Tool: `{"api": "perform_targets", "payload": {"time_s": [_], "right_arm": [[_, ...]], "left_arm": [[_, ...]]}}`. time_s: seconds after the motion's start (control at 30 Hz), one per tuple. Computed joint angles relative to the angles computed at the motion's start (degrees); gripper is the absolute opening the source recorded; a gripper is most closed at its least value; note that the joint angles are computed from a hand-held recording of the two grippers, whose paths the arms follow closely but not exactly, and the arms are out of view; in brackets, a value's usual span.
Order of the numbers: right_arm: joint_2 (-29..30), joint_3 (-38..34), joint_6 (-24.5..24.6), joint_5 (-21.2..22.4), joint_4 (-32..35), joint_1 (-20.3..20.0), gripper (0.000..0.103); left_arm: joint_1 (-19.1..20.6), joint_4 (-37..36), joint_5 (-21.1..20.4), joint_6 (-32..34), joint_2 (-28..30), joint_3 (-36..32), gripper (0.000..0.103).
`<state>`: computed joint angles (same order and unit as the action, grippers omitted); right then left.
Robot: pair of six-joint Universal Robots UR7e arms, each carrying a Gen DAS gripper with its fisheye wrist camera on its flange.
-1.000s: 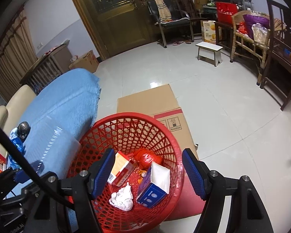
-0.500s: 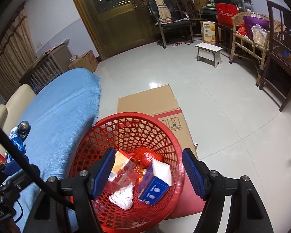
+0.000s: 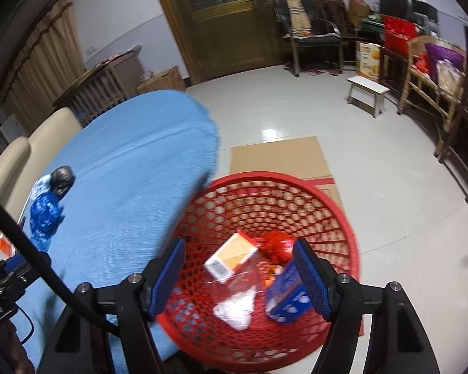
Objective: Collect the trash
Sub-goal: 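Move both tools back over the table toward the blue bag, then grasp the blue plastic bag with the left tool while the right tool grasps the white face mask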
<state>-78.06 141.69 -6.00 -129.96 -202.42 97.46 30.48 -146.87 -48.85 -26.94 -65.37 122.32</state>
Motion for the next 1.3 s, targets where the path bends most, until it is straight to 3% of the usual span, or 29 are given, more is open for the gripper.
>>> {"api": "perform_targets", "payload": {"time_s": [0.47,0.77,1.17,1.2,1.27,1.3], "right_arm": [[9.37,-6.16,-1.3,1.11,3.42,7.28,0.075],[11.63,-8.07,-0.99,1.63,5.01,8.99,0.074],[12.52,-9.36,-0.91,2.18,6.6,8.9,0.074],[12.62,-9.42,-0.94,2.17,6.6,8.9,0.074],[12.78,-9.52,-1.04,2.19,6.61,8.89,0.074],[12.91,-9.63,-1.07,2.14,6.62,8.9,0.074]], "left_arm": [[5.47,0.76,6.68,-3.78,-6.74,1.17,0.076],[10.81,-5.4,7.95,1.77,-2.16,-5.5,0.079],[15.49,-3.36,12.45,4.64,4.85,-11.53,0.084],[15.6,-4.27,12.42,5.39,4.8,-11.3,0.082],[16.01,-3.77,12.31,5.92,4.5,-11.07,0.061],[16.61,-4.43,10.47,6.44,3.96,-10.9,0.057]]}}
